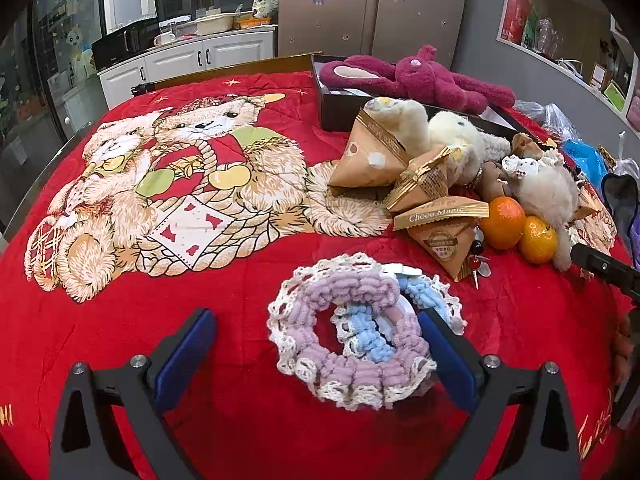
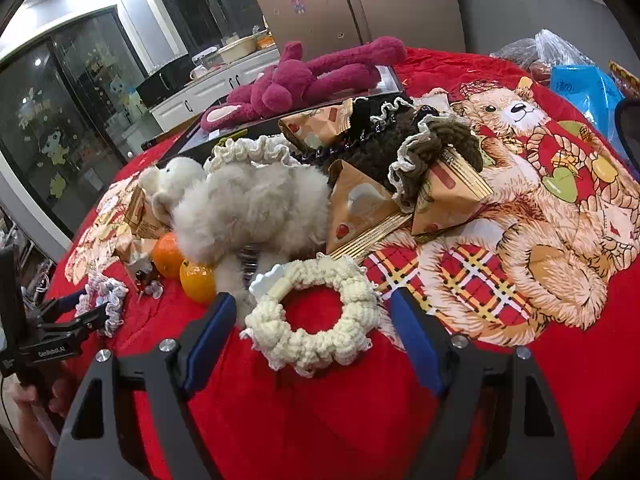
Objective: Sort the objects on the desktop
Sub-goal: 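Grasp the pink crocheted ring with the left tool while the right tool grasps the cream ring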
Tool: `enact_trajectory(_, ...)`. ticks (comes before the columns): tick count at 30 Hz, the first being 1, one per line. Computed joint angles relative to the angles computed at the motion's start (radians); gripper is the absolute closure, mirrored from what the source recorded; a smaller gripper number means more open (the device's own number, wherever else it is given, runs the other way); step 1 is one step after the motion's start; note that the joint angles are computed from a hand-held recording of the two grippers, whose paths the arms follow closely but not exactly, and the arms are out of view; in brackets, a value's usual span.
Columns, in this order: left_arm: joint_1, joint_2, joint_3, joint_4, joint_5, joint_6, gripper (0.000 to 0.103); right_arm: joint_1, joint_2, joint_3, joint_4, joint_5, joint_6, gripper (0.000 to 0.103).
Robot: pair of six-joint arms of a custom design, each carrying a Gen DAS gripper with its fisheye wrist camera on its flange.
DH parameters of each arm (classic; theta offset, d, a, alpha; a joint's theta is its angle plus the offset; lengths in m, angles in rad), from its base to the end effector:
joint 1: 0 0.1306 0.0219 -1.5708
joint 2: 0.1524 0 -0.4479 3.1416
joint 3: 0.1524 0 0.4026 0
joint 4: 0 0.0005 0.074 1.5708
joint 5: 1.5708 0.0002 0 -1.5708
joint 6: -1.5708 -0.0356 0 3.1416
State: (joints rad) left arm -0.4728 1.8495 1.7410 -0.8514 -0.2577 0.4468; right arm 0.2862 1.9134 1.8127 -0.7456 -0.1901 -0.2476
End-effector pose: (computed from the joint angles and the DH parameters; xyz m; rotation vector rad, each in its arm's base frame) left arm 0.6016 -0.2981 0.4050 -0.0692 2.4850 -0.0592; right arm 0.6768 0.2056 0.4025 -0.1358 2.4483 0.4702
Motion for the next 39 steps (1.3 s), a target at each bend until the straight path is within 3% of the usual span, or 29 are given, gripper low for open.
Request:
enact_trajectory(3,-0.004,-0.004,-0.005,0.006,-0.015,-0.006,0.003,0.006,-0.002,0.000,-0.004,0.027,0.002,0.025)
enact_trajectory(8,-0.009,-0.013,-0.017,0.030,0.000,-0.036,0.018,0.008,-0.007,-0.004,-0.001,0.061,-0.008,0.054)
enact_trajectory(11,-0.012,-0.024,-0.034,0.057,0.015,-0.051,0.034,0.009,-0.008,-0.005,-0.003,0.077,-0.020,0.062)
enact_trajectory(13,-0.017,-0.032,-0.045,0.073,0.011,-0.061,0.055,0.011,-0.013,-0.010,-0.001,0.102,-0.029,0.064)
enact_trajectory(18,-0.022,-0.050,-0.069,0.105,0.013,-0.068,0.068,0.014,-0.037,-0.040,0.029,0.138,-0.045,0.070)
enact_trajectory(23,-0.028,-0.070,-0.088,0.135,-0.019,-0.082,0.068,0.020,-0.059,-0.059,0.068,0.136,-0.043,0.072)
enact_trajectory(28,-0.023,-0.099,-0.111,0.168,0.010,-0.063,0.068,0.025,-0.083,-0.085,0.108,0.135,-0.048,0.072)
enact_trajectory(31,-0.031,-0.117,-0.122,0.192,-0.026,-0.087,0.068,0.027,-0.088,-0.089,0.114,0.136,-0.049,0.072)
enact_trajectory(39,-0.049,-0.160,-0.165,0.276,-0.035,-0.131,0.068,0.033,-0.099,-0.097,0.125,0.138,-0.039,0.072)
